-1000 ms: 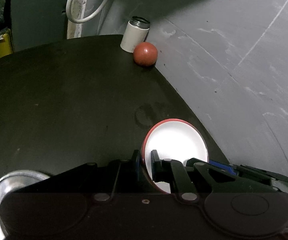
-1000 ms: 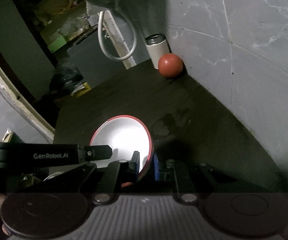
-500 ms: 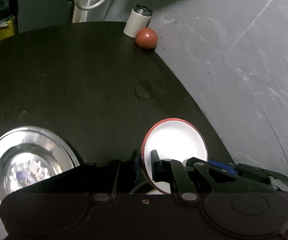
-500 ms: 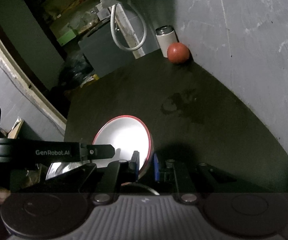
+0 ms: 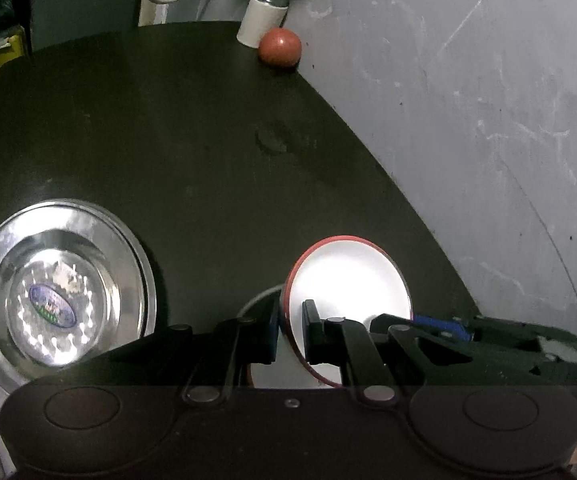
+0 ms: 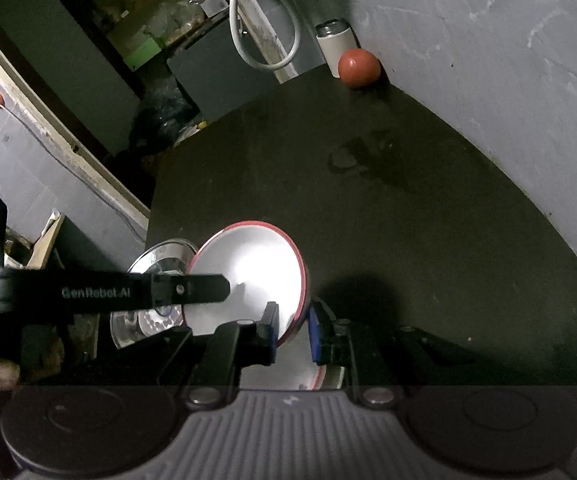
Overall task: Organize plates and bowls
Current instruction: 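Lift the second white bowl with both grippers and carry it toward the bowl stack, then lower the white bowl into the nested white bowl with both grippers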
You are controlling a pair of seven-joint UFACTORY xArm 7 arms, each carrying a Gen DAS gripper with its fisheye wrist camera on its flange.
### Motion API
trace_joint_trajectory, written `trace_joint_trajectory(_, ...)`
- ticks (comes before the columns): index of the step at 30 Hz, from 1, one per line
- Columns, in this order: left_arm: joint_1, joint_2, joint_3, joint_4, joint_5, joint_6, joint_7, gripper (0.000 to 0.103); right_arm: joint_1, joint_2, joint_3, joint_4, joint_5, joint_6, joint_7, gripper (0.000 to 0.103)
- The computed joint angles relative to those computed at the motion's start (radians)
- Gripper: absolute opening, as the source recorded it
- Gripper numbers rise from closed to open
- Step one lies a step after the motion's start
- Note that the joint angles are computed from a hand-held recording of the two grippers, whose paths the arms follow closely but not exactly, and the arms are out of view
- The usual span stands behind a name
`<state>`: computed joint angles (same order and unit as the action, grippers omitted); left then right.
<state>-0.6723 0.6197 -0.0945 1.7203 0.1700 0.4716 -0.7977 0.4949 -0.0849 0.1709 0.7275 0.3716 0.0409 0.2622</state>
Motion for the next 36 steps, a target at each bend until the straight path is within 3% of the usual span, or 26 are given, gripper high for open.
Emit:
trace_joint_trajectory(12, -0.006, -0.031, -0.004, -0.061, -0.003, 0.016, -0.027, 0.011, 0.032, -0.017, -0.008, 0.001, 0.102, 0.079, -0.113, 0.018)
trace_joint_trajectory(26, -0.005, -0.013, -0.024, -0.035, -0.007, 0.080, 0.005, 0.014, 0.009, -0.017, 0.017, 0.000, 0.079, 0.130, -0.069, 0.018)
trace_joint_trajectory(36, -0.016, -0.008, -0.016, -0.018, 0.002, 0.109, -0.008, 0.014, 0.012, -0.011, 0.011, 0.013, 0.108, 0.151, -0.104, 0.019)
